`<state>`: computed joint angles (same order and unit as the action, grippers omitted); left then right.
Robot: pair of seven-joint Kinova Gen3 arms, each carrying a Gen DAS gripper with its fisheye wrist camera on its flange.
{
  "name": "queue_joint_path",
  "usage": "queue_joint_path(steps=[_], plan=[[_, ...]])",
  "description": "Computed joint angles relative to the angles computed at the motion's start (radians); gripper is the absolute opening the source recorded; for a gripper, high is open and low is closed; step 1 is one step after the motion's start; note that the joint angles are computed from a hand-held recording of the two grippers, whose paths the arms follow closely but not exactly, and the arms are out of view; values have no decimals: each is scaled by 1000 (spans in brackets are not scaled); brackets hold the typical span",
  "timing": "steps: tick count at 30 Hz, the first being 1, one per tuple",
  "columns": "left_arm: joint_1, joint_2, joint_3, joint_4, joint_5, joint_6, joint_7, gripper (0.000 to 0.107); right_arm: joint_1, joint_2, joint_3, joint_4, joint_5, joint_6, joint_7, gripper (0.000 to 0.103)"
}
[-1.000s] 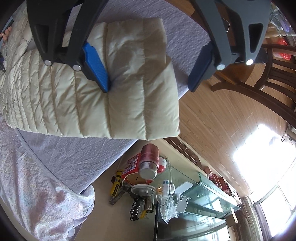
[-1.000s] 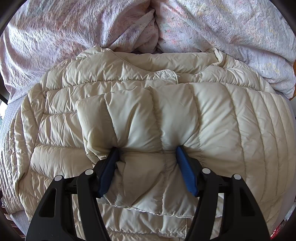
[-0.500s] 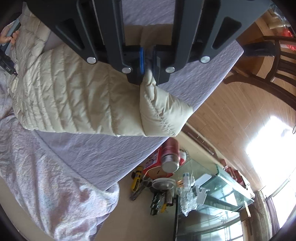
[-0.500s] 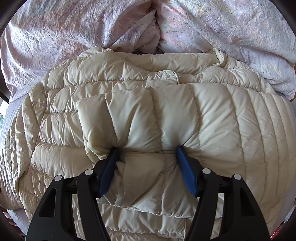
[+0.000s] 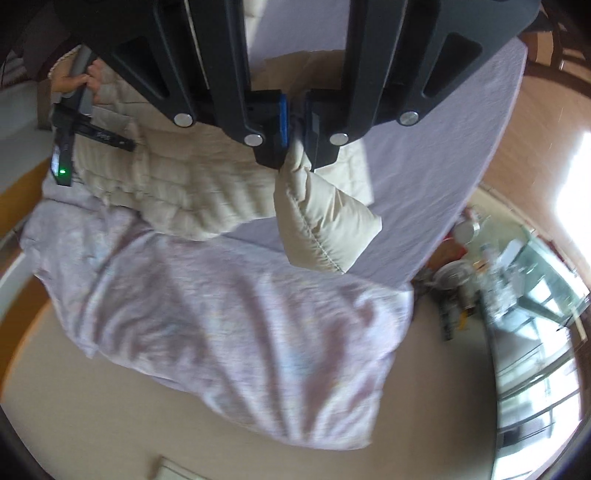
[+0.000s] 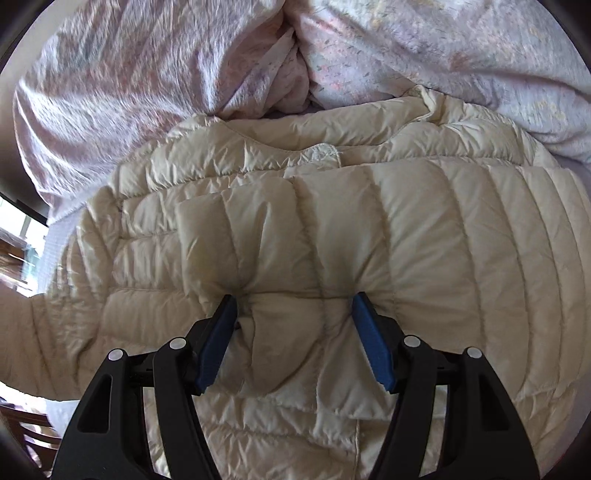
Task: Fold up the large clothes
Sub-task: 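Grasp the other sleeve cuff with the left tool while the right tool releases its sleeve, then lay the sleeve across the jacket back and open the left tool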
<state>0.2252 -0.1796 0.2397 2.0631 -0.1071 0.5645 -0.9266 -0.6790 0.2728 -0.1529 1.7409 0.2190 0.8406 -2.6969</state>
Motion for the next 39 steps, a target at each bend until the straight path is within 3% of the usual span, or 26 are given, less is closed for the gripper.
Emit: queue_joint_path(steps=[3, 7, 14, 24, 34, 37, 39], plan=[[38, 61, 59, -74, -30, -3, 39, 6, 9, -48, -2, 33, -1, -23, -7, 66], [139, 183, 135, -199, -156, 8, 150, 6, 34, -138, -12, 98, 3, -41, -34, 67], [340, 400, 123, -404, -265, 66, 215, 6, 80, -272, -73, 223, 39, -15, -120, 67], [462, 619, 77, -615, -134, 92, 114, 6, 164, -398, -130, 365, 4, -12, -164, 67], [588, 764, -10, -811, -30, 177, 21, 8, 225, -472, -175, 406, -14, 23, -148, 67], [616, 790, -36, -847, 0, 196, -2, 10, 235, -488, -184, 407, -16, 38, -143, 67], [632, 795, -56, -857, 8, 207, -3, 19, 241, -495, -186, 408, -20, 40, -135, 67]])
